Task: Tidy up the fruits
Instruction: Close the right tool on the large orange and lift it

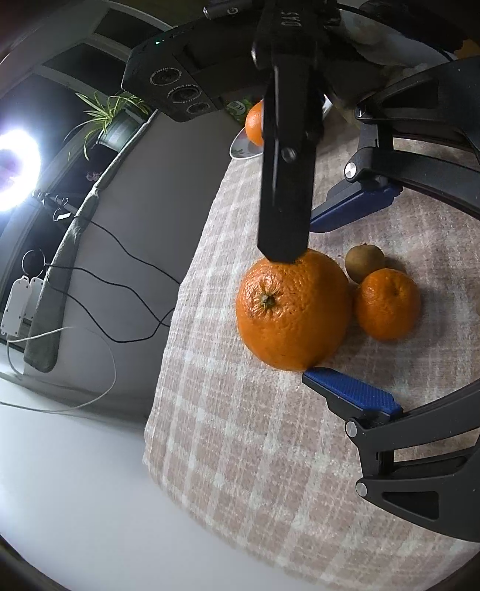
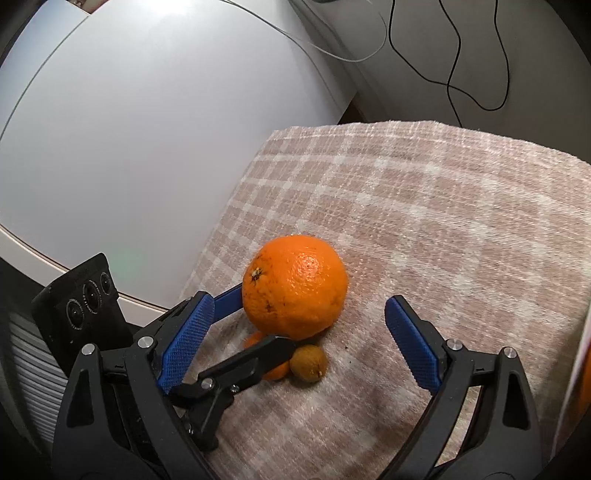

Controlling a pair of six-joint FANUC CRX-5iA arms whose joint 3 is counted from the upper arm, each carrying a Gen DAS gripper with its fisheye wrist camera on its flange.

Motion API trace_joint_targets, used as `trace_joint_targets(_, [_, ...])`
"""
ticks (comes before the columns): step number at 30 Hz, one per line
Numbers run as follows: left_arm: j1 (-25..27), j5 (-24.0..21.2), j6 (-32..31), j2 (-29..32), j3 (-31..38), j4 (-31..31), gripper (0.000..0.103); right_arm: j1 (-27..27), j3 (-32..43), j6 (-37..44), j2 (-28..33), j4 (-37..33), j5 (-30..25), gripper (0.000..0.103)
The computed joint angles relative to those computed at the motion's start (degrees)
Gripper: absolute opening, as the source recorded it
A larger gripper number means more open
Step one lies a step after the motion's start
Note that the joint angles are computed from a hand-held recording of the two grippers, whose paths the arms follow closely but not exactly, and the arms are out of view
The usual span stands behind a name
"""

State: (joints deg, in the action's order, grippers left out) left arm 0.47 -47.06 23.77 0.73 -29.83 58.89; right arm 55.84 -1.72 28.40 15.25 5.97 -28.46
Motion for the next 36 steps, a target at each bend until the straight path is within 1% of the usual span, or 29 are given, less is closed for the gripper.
trace_joint_targets(2, [0.1, 0.0, 0.2, 0.2, 0.1, -0.2, 0.076, -0.4, 1.2, 1.9, 0.7, -2.3, -0.3, 0.09])
trace_joint_targets(6, [0.1, 0.3, 1.2, 0.7, 0.6, -1.1, 0.076, -0.5, 2.4, 3.1, 1.6, -3.3, -1.4, 0.089])
trace_joint_targets(9, [-0.5, 0.7, 2.2, 1.4, 1.5, -2.0, 0.076, -0.8, 3.8, 5.0, 2.4, -5.5, -2.3, 0.08])
trace_joint_targets(11, [-0.6, 0.5, 2.3, 1.7, 1.8, -2.3, 0.076, -1.2, 4.6, 6.4, 2.9, -7.5, -2.5, 0.072])
trace_joint_targets(13, [-0.8, 0.9, 2.7, 1.8, 2.0, -2.4, 0.076, -1.4, 4.8, 7.3, 3.2, -9.1, -1.7, 0.069])
trace_joint_targets(25, [-1.2, 2.0, 0.9, 1.2, 0.9, -0.7, 0.075, -0.5, 3.4, 4.9, 3.0, -5.9, -0.4, 0.067])
trace_joint_targets(36, [-1.7, 3.2, -0.6, -1.3, -0.6, 0.9, 0.075, 0.5, 0.9, 1.7, 0.9, -1.2, 1.0, 0.067])
